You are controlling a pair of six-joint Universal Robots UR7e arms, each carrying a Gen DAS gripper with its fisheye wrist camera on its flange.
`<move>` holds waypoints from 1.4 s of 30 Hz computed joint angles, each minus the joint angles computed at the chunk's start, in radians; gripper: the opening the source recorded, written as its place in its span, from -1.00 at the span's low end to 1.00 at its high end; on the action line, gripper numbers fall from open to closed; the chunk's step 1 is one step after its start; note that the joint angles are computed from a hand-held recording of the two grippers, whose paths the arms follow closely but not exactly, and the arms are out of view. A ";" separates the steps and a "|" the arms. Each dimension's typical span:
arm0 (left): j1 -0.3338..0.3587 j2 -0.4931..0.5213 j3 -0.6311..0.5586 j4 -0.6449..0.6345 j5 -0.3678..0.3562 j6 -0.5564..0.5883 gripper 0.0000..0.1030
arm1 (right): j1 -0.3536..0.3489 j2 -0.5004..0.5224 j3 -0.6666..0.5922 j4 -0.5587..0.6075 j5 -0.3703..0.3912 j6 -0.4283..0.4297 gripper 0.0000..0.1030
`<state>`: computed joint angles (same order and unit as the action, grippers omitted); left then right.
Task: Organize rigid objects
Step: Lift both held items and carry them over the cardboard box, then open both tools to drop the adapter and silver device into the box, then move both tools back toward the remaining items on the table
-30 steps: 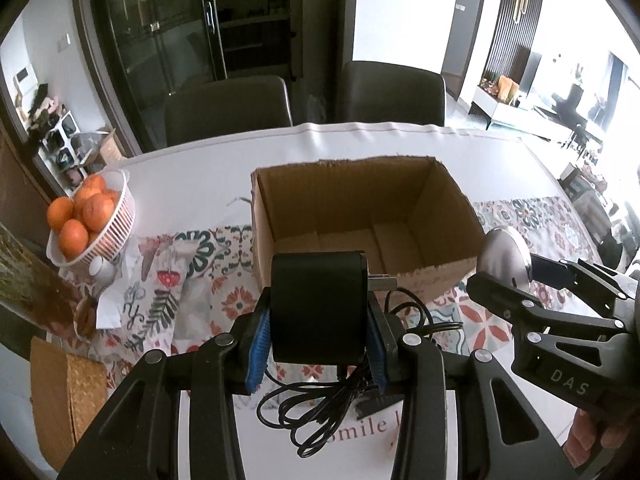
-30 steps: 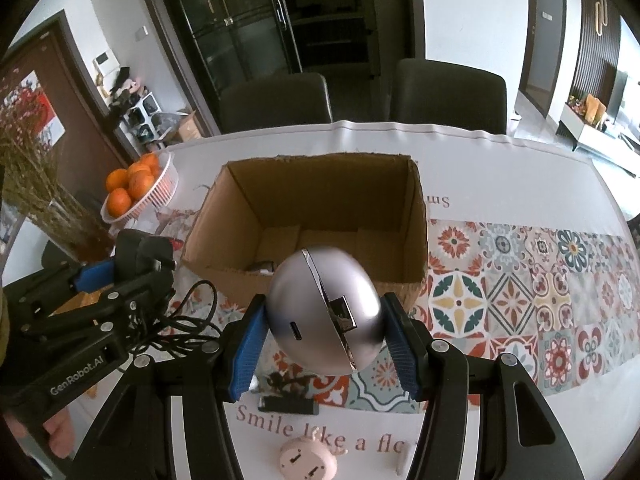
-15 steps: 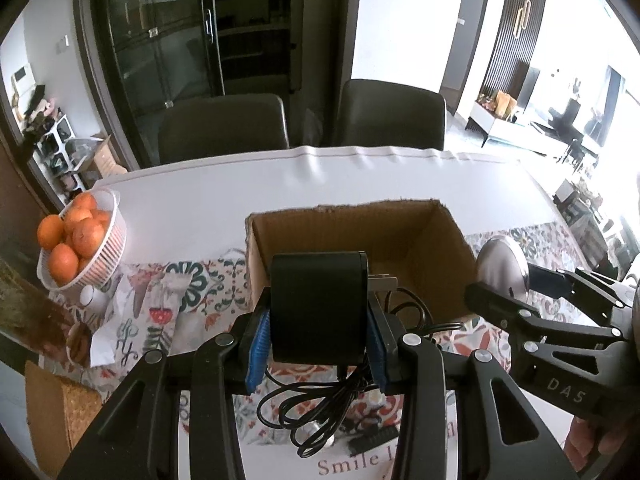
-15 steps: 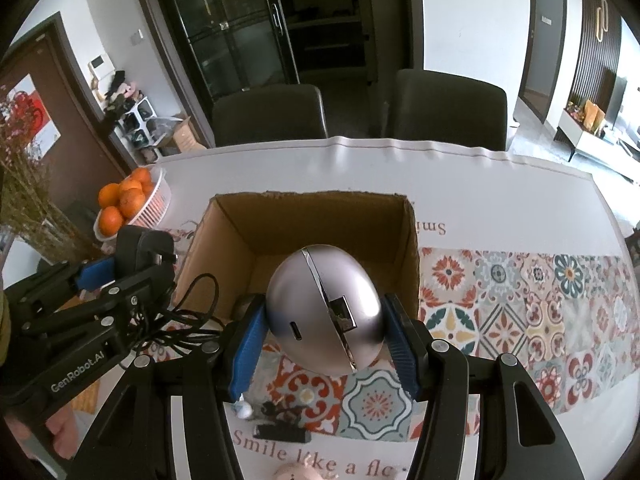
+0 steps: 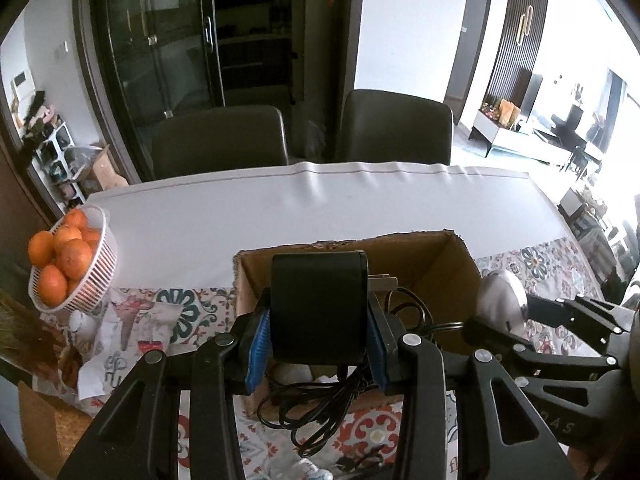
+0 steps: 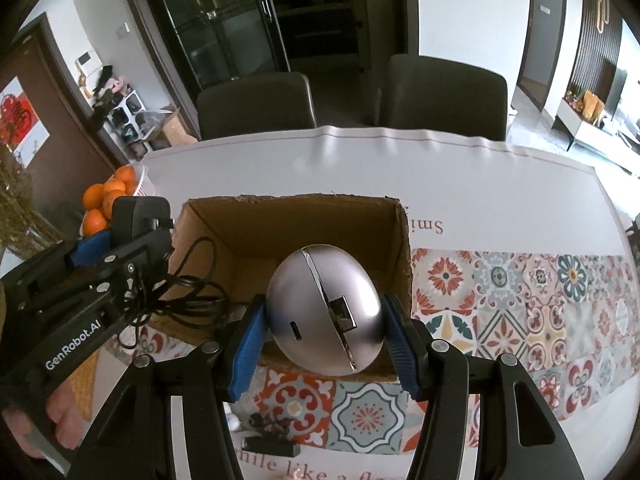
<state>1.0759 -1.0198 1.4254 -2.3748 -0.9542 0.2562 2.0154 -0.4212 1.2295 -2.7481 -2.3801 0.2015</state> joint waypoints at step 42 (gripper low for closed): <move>-0.049 -0.132 0.220 -0.156 0.097 0.028 0.18 | 0.058 -0.031 0.135 -0.149 -0.137 -0.002 0.14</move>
